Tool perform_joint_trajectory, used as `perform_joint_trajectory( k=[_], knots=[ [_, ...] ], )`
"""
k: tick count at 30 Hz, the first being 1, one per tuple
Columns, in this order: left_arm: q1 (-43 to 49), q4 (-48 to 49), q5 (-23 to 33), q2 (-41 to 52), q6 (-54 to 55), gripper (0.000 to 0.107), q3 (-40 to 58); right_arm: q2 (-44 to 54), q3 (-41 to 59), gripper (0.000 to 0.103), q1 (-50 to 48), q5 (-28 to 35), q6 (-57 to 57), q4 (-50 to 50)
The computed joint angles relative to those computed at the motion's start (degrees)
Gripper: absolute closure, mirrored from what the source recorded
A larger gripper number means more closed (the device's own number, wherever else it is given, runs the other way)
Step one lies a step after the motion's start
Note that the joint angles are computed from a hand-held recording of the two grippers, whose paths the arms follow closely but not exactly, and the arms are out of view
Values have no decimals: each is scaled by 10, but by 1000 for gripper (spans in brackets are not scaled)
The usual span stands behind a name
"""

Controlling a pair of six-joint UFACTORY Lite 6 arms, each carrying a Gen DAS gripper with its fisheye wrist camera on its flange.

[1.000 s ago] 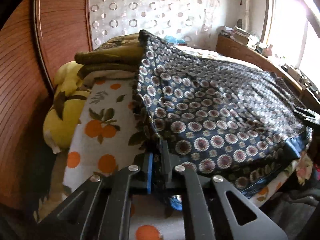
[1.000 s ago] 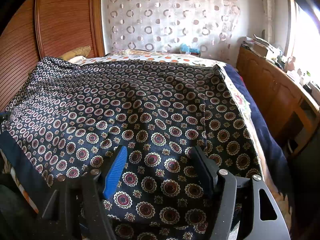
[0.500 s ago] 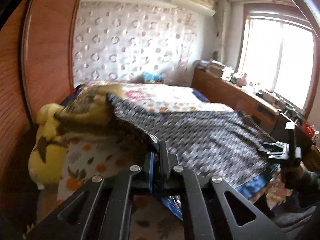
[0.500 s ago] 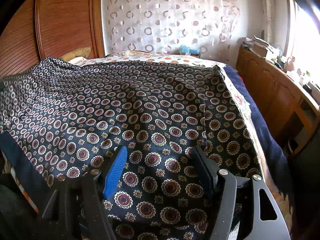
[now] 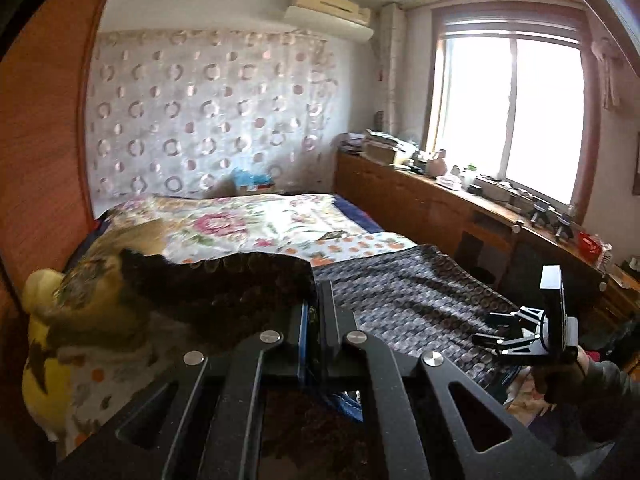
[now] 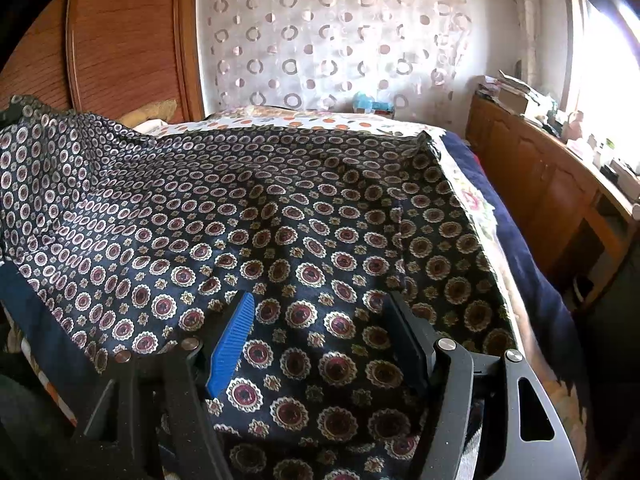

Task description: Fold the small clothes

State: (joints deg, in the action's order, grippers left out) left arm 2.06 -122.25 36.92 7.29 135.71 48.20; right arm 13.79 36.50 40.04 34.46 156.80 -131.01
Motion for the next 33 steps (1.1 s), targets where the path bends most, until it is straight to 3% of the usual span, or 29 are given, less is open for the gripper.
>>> perform_joint_trajectory(
  k=[4,14,21,24,26,33],
  knots=[
    [-51,1,-17,19,-14,102,44,-56,-47,34,-9,1,26,-15],
    [-189,38,-70,81,-69,102,180,-189,-129,34,15,23,-72,101],
    [-250,104,-129,169,-154,102,271,-220,-161,34,18,21,-61,100],
    [-256,145,-132,198,-205,90,292,-215,-162,34,14,17,-50,87],
    [-263,124,-139,198,-189,68,282,-222,-167,34,7,12,-44,75],
    [-252,12,-150,143,-62,53,196,-205,-151,34,11,16,-30,60]
  ],
)
